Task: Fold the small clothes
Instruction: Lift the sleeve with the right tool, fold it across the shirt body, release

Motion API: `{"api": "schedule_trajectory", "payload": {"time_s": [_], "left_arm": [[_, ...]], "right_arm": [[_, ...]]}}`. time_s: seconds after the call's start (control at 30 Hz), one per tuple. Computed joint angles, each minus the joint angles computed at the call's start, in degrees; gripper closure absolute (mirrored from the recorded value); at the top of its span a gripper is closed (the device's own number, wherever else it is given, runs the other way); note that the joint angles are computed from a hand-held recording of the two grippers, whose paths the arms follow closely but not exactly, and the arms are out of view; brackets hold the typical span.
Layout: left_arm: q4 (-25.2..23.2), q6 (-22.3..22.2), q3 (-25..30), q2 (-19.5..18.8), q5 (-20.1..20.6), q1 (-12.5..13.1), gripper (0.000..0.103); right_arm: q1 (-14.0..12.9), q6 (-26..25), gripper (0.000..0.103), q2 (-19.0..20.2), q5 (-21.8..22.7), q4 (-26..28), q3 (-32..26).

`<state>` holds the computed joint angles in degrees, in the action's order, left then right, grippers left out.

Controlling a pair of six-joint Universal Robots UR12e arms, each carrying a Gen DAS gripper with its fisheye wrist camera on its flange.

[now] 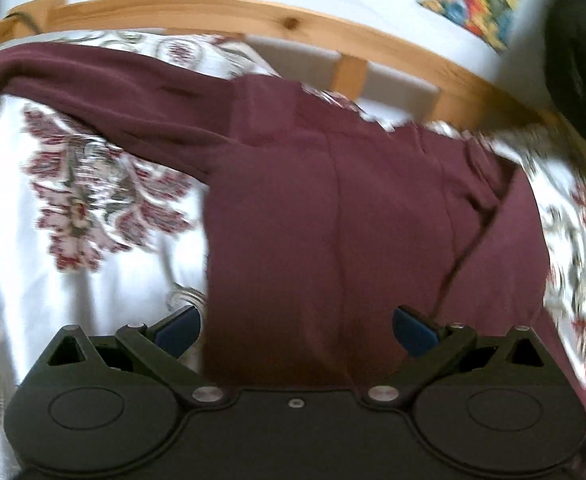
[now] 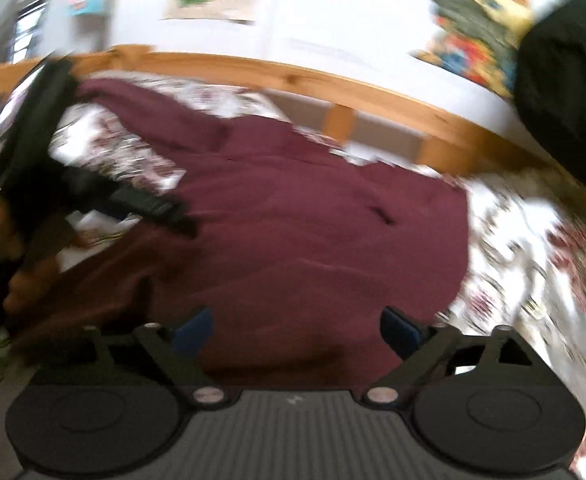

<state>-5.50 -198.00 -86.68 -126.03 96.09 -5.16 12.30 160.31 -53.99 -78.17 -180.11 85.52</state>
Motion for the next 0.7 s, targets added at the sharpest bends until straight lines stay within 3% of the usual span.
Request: {"api": "schedule_trajectory", "payload": {"time_s": [0.17, 0.27, 0.4, 0.53, 0.7], "left_arm": [[-4.55, 6.57, 1.52, -0.94, 3.49, -1.42, 0.001], [-8.44, 10.22, 2.69, -1.53, 7.78, -2.35, 0.001], [-6.15, 11.84, 1.82, -1.70, 8.18, -2.38, 0.000], [-6.00, 11.42, 1.67, -1.65, 7.94, -2.29, 0.000], [-6.67, 10.45, 1.70, -1.35, 7.53, -2.20, 0.001]], "right_arm": [[-1.08, 5.08, 0.001, 1.03, -3.72, 0.64, -1.92], [-1.60, 6.72, 0.001, 2.18, -6.21, 1.67, -3.82], [-2.24, 9.62, 0.000, 3.52, -8.34, 3.06, -5.88], [-2.74, 11.85, 0.000, 4.16, -8.23, 4.06, -6.89], [-2.97, 9.90, 0.000, 3.74, -2.35, 3.43, -6.13]]}}
